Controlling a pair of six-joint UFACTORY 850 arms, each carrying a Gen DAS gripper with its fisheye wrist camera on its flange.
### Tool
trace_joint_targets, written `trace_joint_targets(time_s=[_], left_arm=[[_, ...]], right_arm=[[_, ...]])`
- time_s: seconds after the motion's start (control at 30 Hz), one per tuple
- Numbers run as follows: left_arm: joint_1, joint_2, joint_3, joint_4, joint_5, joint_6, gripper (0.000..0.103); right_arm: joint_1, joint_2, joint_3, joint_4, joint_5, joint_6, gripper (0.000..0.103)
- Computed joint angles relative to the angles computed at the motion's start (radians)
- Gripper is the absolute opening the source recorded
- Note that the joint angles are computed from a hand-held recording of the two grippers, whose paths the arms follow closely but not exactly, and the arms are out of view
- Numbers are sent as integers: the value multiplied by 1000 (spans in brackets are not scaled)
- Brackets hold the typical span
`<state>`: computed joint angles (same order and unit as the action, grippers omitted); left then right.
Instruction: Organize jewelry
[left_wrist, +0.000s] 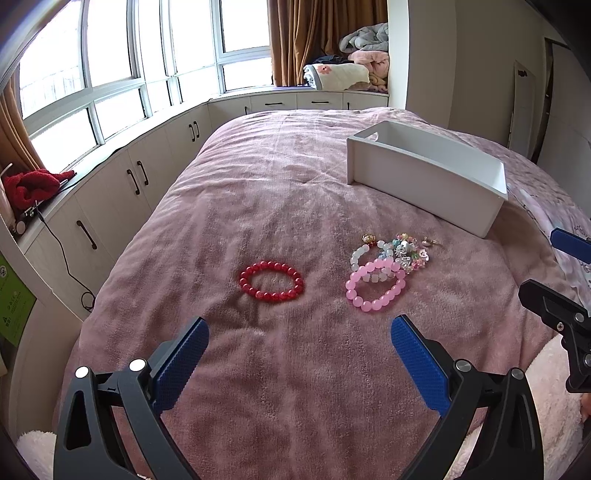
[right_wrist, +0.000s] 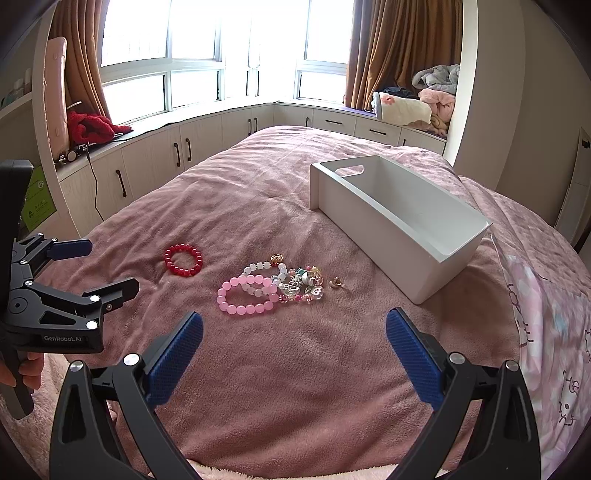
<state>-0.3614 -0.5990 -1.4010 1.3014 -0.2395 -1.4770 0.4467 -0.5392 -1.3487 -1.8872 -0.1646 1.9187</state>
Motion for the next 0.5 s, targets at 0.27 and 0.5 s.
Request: trace_joint_targets(time_s=[0.27,0.5], left_arm=[[-4,3,5,61,-8,-58,100],[0,5,6,30,4,-24,100]], right_arm=[[0,0,-4,30,2,-31,98],[-1,-1,-3,20,1,-21,98]])
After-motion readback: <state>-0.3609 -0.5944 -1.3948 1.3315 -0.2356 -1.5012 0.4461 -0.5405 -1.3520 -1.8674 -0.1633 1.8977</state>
